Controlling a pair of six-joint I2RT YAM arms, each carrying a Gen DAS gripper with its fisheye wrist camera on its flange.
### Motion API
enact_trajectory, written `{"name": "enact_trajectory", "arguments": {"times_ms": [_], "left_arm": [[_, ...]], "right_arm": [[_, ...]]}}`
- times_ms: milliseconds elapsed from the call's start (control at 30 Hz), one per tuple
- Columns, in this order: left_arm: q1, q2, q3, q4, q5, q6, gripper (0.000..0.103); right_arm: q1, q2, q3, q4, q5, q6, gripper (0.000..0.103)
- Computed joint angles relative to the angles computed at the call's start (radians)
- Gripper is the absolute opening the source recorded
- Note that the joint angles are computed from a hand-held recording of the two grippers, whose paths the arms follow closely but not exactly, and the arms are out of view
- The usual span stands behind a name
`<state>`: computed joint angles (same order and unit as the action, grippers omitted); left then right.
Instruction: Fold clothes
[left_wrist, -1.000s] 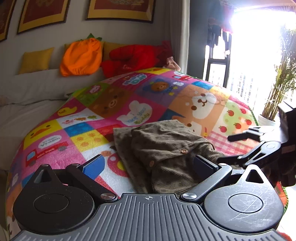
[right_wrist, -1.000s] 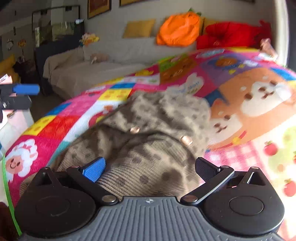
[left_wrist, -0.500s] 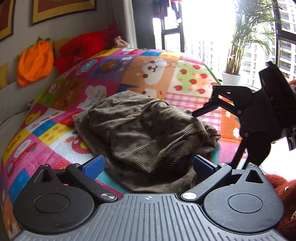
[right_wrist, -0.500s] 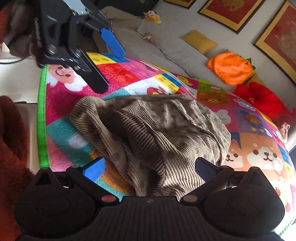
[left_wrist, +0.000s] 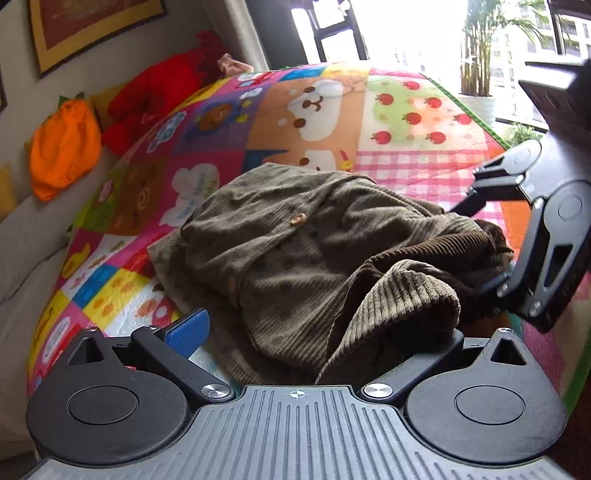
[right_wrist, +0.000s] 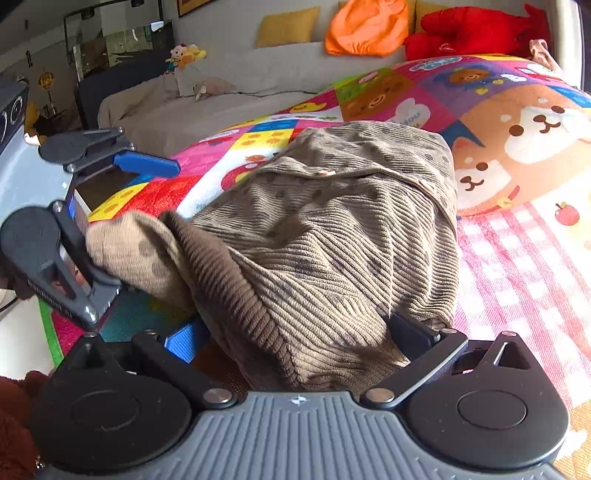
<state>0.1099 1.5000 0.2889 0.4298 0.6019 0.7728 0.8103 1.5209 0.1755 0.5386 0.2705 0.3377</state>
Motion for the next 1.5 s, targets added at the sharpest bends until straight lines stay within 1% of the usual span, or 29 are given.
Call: {"name": "enact_trajectory", "arguments": {"times_ms": [67,133,167,200,267,300,333,367,400,433,467,500,533,633,667,733,767,800,867,967,1100,1133,1200,1233,1267,1333,1367,1433,1500], "left_arm": [[-0.005,0.029,0.075,-0.075,0.003,-0.054,0.103],[-0.008,0.05,0.121,-0.119,0.005,-0.08,0.103],[-0.01,0.06,0.141,-0.139,0.006,-0.09,0.103],[-0.012,0.07,0.162,-0.159,0.008,-0.1,0.103],[-0.015,0.089,0.193,-0.195,0.017,-0.092,0.103],[-0.018,0.099,0.205,-0.207,0.021,-0.086,0.103],[-0.023,0.109,0.217,-0.216,0.026,-0.081,0.103],[-0.025,0.116,0.231,-0.227,0.034,-0.08,0.103],[-0.026,0.122,0.246,-0.238,0.043,-0.082,0.103],[-0.027,0.128,0.261,-0.249,0.053,-0.084,0.103],[-0.019,0.123,0.271,-0.263,0.067,-0.073,0.103],[-0.009,0.113,0.279,-0.277,0.084,-0.057,0.103],[0.012,0.1,0.289,-0.302,0.114,-0.024,0.103],[0.088,0.068,0.329,-0.422,0.217,0.12,0.103],[0.103,0.065,0.339,-0.455,0.235,0.166,0.103],[0.111,0.064,0.342,-0.489,0.247,0.252,0.103],[0.104,0.068,0.338,-0.484,0.244,0.275,0.103],[0.09,0.076,0.334,-0.463,0.234,0.276,0.103],[0.044,0.122,0.345,-0.392,0.204,0.222,0.103],[-0.011,0.258,0.453,-0.358,0.213,0.091,0.103],[-0.05,0.428,0.655,-0.41,0.225,-0.121,0.103],[-0.056,0.457,0.693,-0.411,0.215,-0.17,0.103],[-0.07,0.496,0.748,-0.398,0.156,-0.244,0.095],[-0.074,0.518,0.786,-0.42,0.139,-0.263,0.089],[-0.072,0.539,0.824,-0.45,0.146,-0.279,0.085],[-0.068,0.569,0.88,-0.49,0.169,-0.303,0.083],[-0.066,0.571,0.883,-0.482,0.171,-0.306,0.082],[-0.067,0.57,0.878,-0.449,0.162,-0.32,0.08],[-0.066,0.579,0.885,-0.431,0.153,-0.355,0.078]], "right_arm": [[0.022,0.001,0.052,-0.104,0.029,-0.022,0.103],[0.056,-0.01,0.078,-0.163,0.069,-0.059,0.102],[0.103,-0.023,0.076,-0.166,0.128,-0.1,0.1],[0.172,-0.035,0.061,-0.144,0.218,-0.16,0.098],[0.296,-0.038,0.038,-0.085,0.388,-0.29,0.098],[0.308,-0.027,0.042,-0.073,0.411,-0.321,0.098],[0.304,-0.017,0.05,-0.069,0.413,-0.339,0.095],[0.28,0.001,0.058,-0.058,0.387,-0.35,0.091],[0.245,0.023,0.067,-0.047,0.347,-0.356,0.08],[0.206,0.04,0.08,-0.044,0.303,-0.357,0.064],[0.164,0.056,0.097,-0.048,0.256,-0.356,0.06],[0.115,0.03,0.11,-0.079,0.193,-0.35,0.055],[0.062,-0.015,0.124,-0.127,0.12,-0.341,0.047],[-0.086,-0.175,0.184,-0.303,-0.054,-0.319,0.038],[-0.116,-0.219,0.209,-0.359,-0.082,-0.318,0.038],[-0.149,-0.26,0.262,-0.435,-0.103,-0.338,0.034],[-0.165,-0.26,0.291,-0.459,-0.114,-0.361,0.034],[-0.179,-0.251,0.321,-0.479,-0.125,-0.388,0.033],[-0.203,-0.218,0.38,-0.512,-0.145,-0.471,0.033],[-0.244,-0.132,0.484,-0.544,-0.184,-0.601,0.032],[-0.299,0.007,0.625,-0.553,-0.221,-0.736,0.032],[-0.318,0.053,0.669,-0.56,-0.237,-0.753,0.032],[-0.359,0.156,0.774,-0.587,-0.275,-0.771,0.033],[-0.373,0.197,0.817,-0.592,-0.289,-0.77,0.036],[-0.376,0.212,0.837,-0.583,-0.288,-0.761,0.038],[-0.375,0.219,0.861,-0.557,-0.271,-0.744,0.043],[-0.375,0.194,0.842,-0.533,-0.268,-0.739,0.047],[-0.377,0.113,0.775,-0.477,-0.267,-0.729,0.069],[-0.389,0.01,0.682,-0.439,-0.276,-0.705,0.079]]}}
